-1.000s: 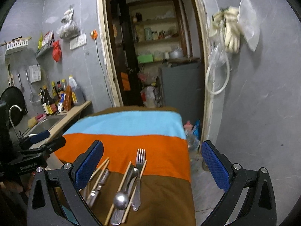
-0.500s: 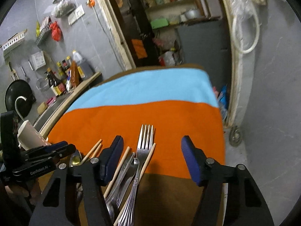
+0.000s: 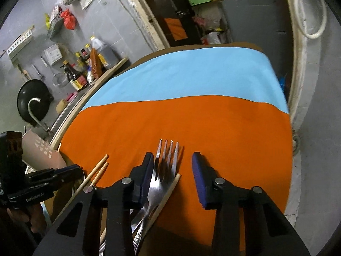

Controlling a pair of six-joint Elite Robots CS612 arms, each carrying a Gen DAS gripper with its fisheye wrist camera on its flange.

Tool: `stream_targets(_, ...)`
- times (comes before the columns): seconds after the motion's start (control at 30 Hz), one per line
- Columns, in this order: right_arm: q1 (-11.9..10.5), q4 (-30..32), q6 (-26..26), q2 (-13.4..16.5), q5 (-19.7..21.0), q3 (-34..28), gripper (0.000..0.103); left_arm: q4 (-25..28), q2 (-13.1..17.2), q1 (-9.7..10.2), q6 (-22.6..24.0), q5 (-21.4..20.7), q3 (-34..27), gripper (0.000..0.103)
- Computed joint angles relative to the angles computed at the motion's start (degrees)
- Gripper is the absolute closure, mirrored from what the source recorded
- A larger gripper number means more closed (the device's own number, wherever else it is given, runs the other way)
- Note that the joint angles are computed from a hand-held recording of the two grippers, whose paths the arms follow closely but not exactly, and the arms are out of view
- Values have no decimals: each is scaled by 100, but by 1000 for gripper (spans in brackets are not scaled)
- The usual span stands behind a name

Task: Organize utensils
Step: 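Close the left tool on the spoon while the right tool closes on the fork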

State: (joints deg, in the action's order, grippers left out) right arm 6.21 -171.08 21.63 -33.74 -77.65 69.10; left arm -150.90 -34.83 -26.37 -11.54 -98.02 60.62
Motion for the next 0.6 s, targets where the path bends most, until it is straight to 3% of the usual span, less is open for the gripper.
stream_targets(0.13,-55,156,-249,114,358,-206,71,103,26,43,-185,-166,-57,92)
stream_targets(0.3,-88,297,-295,150,541,-301,83,88,7,64,-261,-337,-46,100)
stream_targets(0.6,-116,290,-362,150,837,-269,89,246,27,88,-222,-649,-131,100)
